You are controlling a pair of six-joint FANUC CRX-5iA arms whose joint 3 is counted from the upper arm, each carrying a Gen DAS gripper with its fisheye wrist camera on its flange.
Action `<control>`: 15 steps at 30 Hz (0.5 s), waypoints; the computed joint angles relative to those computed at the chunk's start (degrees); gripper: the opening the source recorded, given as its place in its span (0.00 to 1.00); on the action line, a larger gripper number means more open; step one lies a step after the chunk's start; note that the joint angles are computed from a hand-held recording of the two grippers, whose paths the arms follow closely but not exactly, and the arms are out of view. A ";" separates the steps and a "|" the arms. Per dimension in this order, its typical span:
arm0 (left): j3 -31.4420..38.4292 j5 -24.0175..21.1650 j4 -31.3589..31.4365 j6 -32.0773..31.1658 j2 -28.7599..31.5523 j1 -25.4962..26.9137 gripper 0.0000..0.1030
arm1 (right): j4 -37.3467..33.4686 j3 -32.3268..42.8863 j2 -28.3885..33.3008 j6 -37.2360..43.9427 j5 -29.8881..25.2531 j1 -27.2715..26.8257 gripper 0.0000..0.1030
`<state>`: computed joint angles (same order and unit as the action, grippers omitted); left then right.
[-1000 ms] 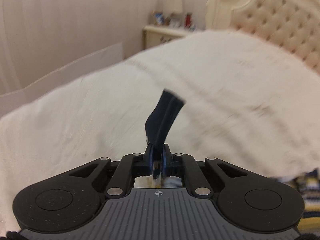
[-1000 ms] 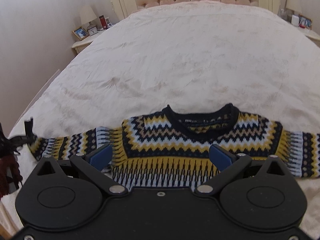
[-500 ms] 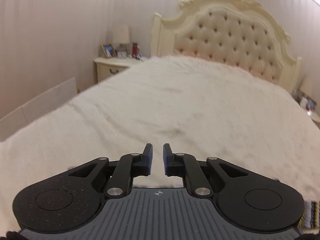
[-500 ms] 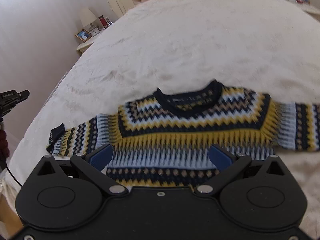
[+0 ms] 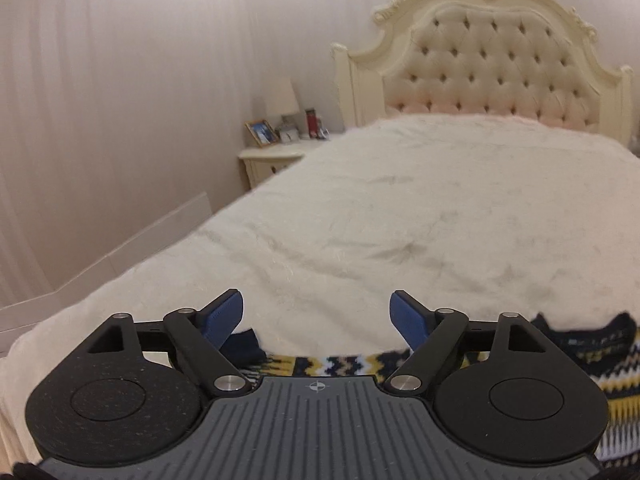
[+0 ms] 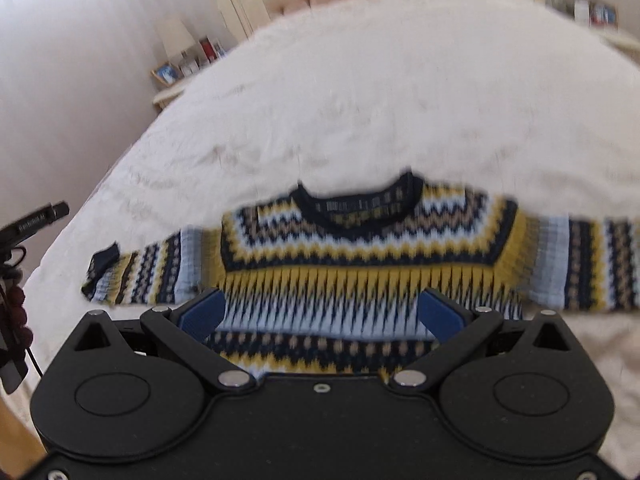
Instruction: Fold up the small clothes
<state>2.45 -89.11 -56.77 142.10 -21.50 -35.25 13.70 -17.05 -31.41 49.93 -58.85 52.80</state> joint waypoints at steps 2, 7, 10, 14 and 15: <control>-1.89 3.11 3.78 -2.10 -1.47 4.64 0.78 | 2.84 0.32 1.14 -1.83 0.63 1.79 0.99; -8.34 9.90 13.75 -9.00 -6.09 18.33 0.78 | -0.86 4.91 5.41 -1.61 0.84 1.64 0.99; -11.10 11.04 17.61 -15.21 -6.56 26.63 0.77 | 5.32 4.40 7.16 -9.07 0.67 5.06 0.99; -13.60 10.00 15.90 -23.25 -4.43 31.31 0.77 | 7.49 6.26 10.49 -12.00 -1.63 7.21 0.99; -14.48 10.28 15.34 -24.62 -4.20 31.97 0.77 | 7.66 6.67 11.13 -12.44 -2.23 7.63 0.99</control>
